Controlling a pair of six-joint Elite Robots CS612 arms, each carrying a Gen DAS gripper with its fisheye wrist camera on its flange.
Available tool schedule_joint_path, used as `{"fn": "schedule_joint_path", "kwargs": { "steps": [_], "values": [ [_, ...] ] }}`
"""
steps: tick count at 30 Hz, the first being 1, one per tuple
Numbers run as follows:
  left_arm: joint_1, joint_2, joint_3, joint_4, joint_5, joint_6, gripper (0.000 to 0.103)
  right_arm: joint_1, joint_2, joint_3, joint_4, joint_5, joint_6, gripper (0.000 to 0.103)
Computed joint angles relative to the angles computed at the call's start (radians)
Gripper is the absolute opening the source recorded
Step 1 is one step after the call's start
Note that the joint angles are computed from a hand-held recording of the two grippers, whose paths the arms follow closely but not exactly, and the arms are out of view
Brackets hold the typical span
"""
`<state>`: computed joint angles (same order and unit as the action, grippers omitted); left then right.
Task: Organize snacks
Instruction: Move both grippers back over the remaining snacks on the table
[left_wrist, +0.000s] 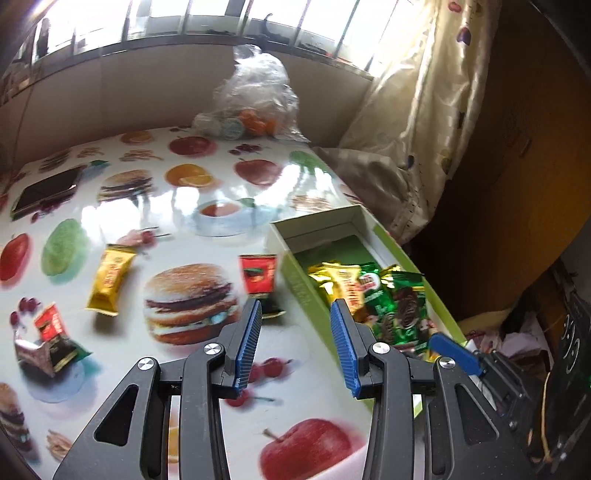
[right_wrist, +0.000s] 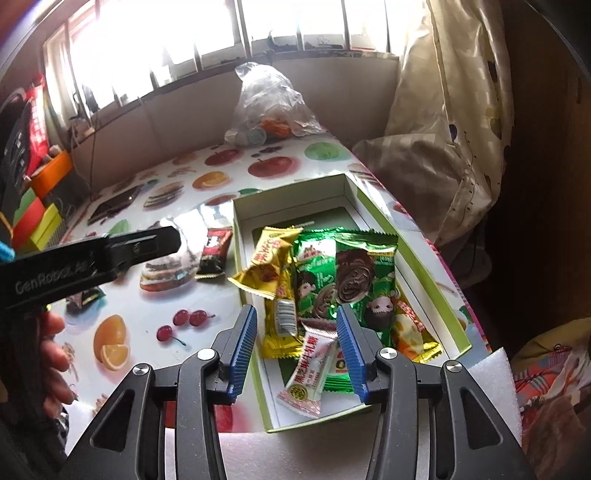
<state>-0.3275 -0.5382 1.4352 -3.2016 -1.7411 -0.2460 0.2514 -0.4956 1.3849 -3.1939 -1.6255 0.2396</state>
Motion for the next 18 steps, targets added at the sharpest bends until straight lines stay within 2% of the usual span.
{"fn": "schedule_joint_path", "kwargs": {
  "steps": [5,18],
  "values": [
    [0.016,-0.012,0.026,-0.034,0.03,-0.02,0.04,0.008,0.007,-0.022,0.001,0.012,-0.008,0.044],
    [0.057,-0.014,0.05,-0.053,0.091,-0.065,0.04,0.032,0.041,-0.111,0.045,0.046,-0.047,0.044]
  ]
}}
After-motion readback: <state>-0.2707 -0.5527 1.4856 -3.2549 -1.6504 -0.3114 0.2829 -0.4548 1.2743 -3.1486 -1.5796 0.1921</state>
